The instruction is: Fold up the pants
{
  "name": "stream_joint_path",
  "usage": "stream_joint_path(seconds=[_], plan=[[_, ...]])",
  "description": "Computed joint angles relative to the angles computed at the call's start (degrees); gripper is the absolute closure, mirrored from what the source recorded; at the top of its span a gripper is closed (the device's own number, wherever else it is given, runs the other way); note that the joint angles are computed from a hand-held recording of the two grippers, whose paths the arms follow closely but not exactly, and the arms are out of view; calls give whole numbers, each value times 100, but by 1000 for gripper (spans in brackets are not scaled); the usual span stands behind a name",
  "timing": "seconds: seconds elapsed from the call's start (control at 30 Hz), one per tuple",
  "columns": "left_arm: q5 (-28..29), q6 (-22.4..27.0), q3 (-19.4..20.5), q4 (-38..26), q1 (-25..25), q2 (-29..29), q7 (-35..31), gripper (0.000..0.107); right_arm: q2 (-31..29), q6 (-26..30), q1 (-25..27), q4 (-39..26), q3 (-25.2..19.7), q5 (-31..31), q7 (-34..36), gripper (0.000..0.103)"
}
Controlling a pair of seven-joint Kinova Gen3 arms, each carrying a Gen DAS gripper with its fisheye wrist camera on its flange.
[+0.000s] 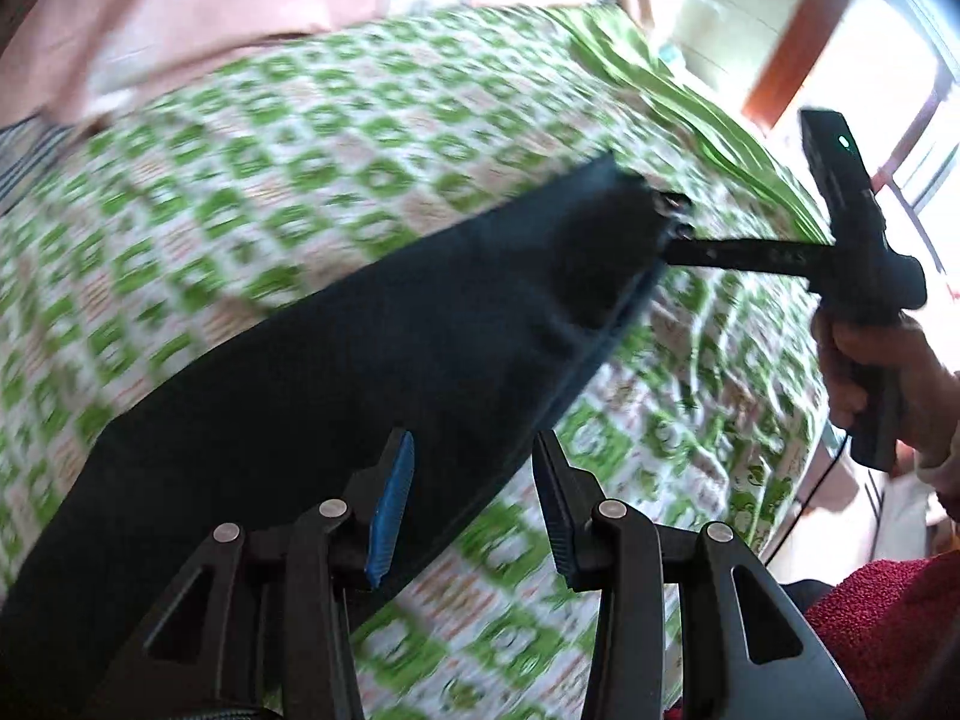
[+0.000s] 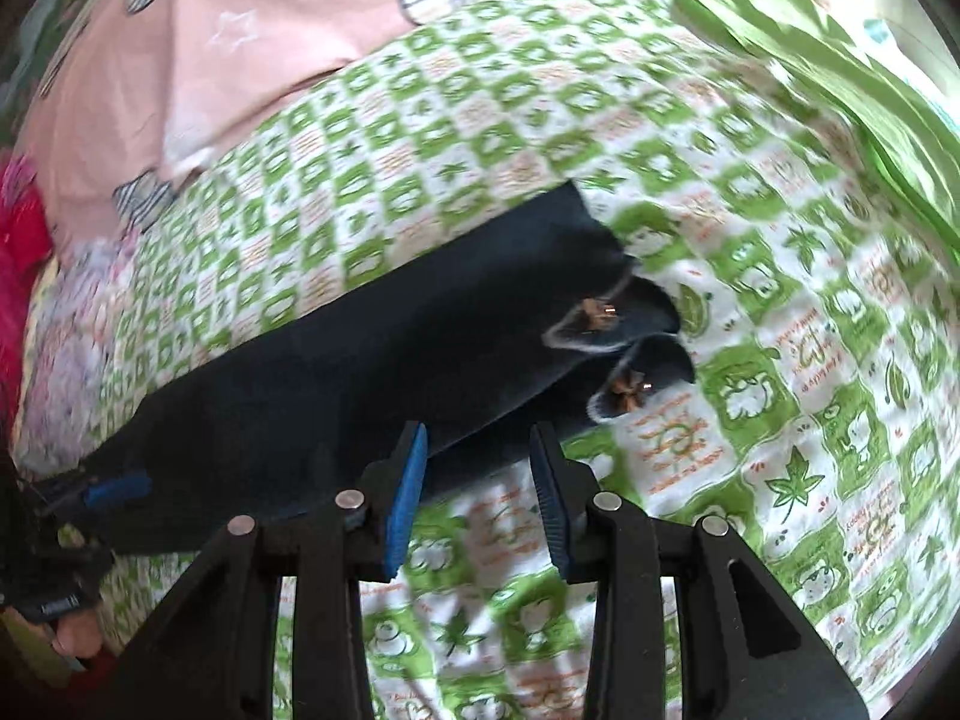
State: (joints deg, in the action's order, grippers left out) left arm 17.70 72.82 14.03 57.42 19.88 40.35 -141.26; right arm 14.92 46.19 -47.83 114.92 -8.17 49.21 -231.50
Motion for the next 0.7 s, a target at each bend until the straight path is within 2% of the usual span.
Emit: stream_joint_path(seconds=[0.1,0.23,0.43,0.47,0.5,0.53,0.57,0.6,0.7], plan=[[-175,127,-3,-217,279,166,1,64,-18,-266,72,218,90,124,-319,66],[-425,170,-36,-325,592,316,-78,64,-72,-536,100,505,176,590,-1007,66],[-774,365,-165,-601,931,590,-31,67,-84,-720,279,674,118,935,-1280,66],[-850,340,-199,-599,989,611,-23,71,-72,-758,304,696,116,979,-1300,68],[-934,259,-239,-559,1046,611,-17,81,-59,-768,325,699,110,994,-1276,75],[-1008,178,-273,-526,1093,612,4,85,-41,-765,364,679,94,943,-1160,80],[-1043,191,-282,-579,1108,649,41,91,-29,-751,392,652,84,874,-1040,93],[-1012,296,-249,-705,1079,717,72,100,-34,-714,382,647,80,849,-994,97],[-933,431,-187,-860,1010,733,47,104,-143,-447,227,654,35,929,-1088,98]])
